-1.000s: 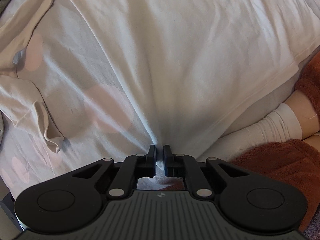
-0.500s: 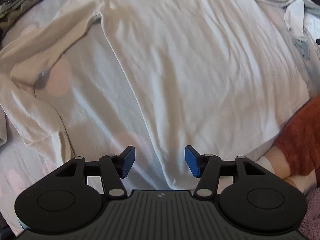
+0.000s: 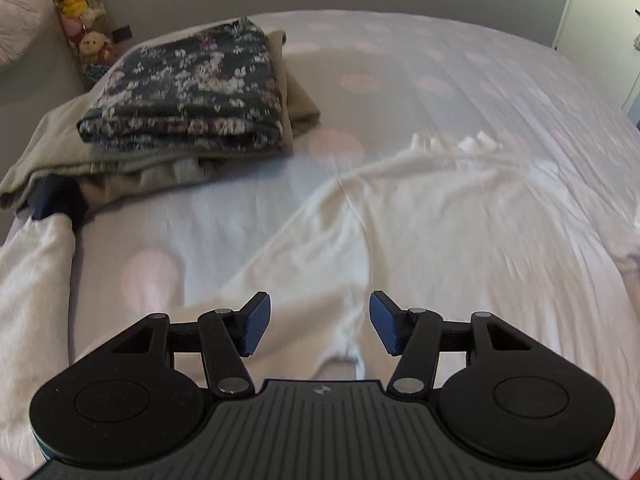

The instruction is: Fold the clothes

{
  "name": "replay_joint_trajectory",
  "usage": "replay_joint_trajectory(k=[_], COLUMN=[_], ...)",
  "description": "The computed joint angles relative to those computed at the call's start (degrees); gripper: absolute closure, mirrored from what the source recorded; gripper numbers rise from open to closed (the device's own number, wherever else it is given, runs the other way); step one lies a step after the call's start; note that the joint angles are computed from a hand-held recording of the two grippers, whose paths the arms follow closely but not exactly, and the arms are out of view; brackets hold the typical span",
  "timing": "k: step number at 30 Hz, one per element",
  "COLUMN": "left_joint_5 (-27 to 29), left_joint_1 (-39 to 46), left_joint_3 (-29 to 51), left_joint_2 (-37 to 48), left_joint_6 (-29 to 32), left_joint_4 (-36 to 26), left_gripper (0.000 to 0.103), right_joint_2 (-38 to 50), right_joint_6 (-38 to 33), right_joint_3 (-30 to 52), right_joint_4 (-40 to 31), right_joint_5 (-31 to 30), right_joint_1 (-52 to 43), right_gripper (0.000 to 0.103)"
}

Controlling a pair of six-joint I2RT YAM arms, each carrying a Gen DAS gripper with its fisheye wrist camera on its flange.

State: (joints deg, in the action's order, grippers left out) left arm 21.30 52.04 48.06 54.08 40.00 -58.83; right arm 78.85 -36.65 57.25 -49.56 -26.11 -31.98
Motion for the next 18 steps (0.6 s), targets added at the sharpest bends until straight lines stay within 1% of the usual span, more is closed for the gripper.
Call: replay_joint_trajectory(k=[2,4,6,9,12,14,15,17,18], left_joint_5=[-2.7,-6.8,-10.2,-12.9,-13.3,-12.7,-11.4,-9.5,-8.1], left_joint_1=[-7.0,-14.0,-19.1,-23.2,-24.1,-24.0,-23.4,-22.4,-21.8], left_joint_3=[-1.6,-3.2,-4.6,-6.0,-6.6,-7.4,-8.4,-9.6,-9.8], left_joint_2=[3.0,7.6,11.9,18.5,23.9,26.3,26.2,26.4,26.7], left_joint_6=[-6.7,-11.7,-14.6,-17.2,-18.8,-19.0,-19.0,-19.7,-20.2], left_joint_4=[7.9,15.8,22.9,32.0,37.3,40.2,42.2,44.6,45.0], left_gripper=[0.049,0.047,0.047,0.047,0.047,0.046,0.042,0.042,0.05], right_joint_2=[2.9,6.2,9.7,15.4,19.7,21.7,22.5,22.1,21.8], right_joint_6=[4.9,9.3,12.5,15.2,16.3,17.0,17.2,16.7,16.3], right_joint_3=[-0.1,0.1,0.8,2.5,3.5,3.8,3.8,2.3,1.5], right_joint_4=[5.7,11.1,15.3,20.5,24.4,25.5,26.1,28.0,28.7], right_joint_5=[0.6,1.3,2.1,2.7,3.1,3.9,4.1,3.6,3.4], right_joint_1=[5.6,10.6,14.7,19.8,22.8,24.2,24.7,25.3,25.5], right_gripper=[0.063,0.063,0.063,0.062,0.062,0.062,0.062,0.061,0.064])
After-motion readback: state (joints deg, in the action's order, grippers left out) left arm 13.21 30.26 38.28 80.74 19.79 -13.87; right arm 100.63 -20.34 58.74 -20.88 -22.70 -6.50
